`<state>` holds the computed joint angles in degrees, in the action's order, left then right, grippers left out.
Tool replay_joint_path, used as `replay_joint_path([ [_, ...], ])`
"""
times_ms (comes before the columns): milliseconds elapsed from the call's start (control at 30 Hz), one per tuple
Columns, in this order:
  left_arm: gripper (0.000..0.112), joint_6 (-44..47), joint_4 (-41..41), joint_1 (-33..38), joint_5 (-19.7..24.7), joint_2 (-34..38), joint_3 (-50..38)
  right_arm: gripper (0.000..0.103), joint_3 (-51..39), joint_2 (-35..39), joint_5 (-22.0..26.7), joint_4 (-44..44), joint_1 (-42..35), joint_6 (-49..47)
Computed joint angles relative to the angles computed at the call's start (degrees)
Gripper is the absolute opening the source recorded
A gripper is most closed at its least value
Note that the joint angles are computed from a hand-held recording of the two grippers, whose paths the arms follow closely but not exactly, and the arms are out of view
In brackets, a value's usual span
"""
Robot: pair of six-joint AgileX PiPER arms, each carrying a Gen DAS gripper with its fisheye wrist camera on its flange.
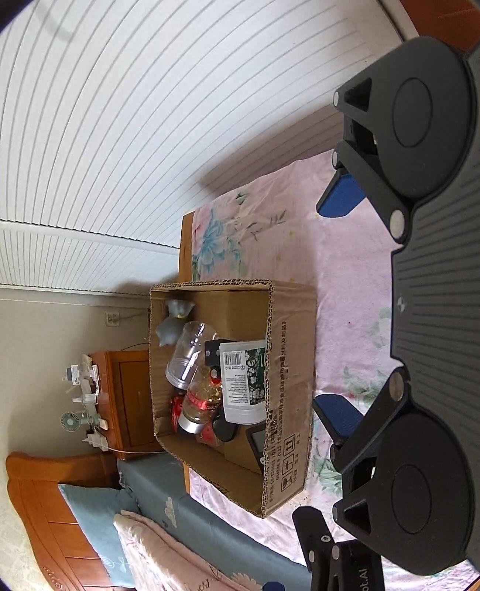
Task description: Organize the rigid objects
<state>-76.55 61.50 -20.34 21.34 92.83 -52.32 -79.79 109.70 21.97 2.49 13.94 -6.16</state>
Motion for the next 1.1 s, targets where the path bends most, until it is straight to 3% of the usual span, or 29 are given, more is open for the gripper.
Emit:
replay_joint_path([
  [233,0.102,-1.22,0.27,-1.21,2.44,-0.72,0.03,0.103,0.73,-0.62,-0.49,-2.01,0.59,2.27],
  [1100,0.102,0.33,-1.51,-2.39,4.24,-1.66,-0.29,0.103,2.4,-1.87,-1.73,-2.5,1.0,2.81],
])
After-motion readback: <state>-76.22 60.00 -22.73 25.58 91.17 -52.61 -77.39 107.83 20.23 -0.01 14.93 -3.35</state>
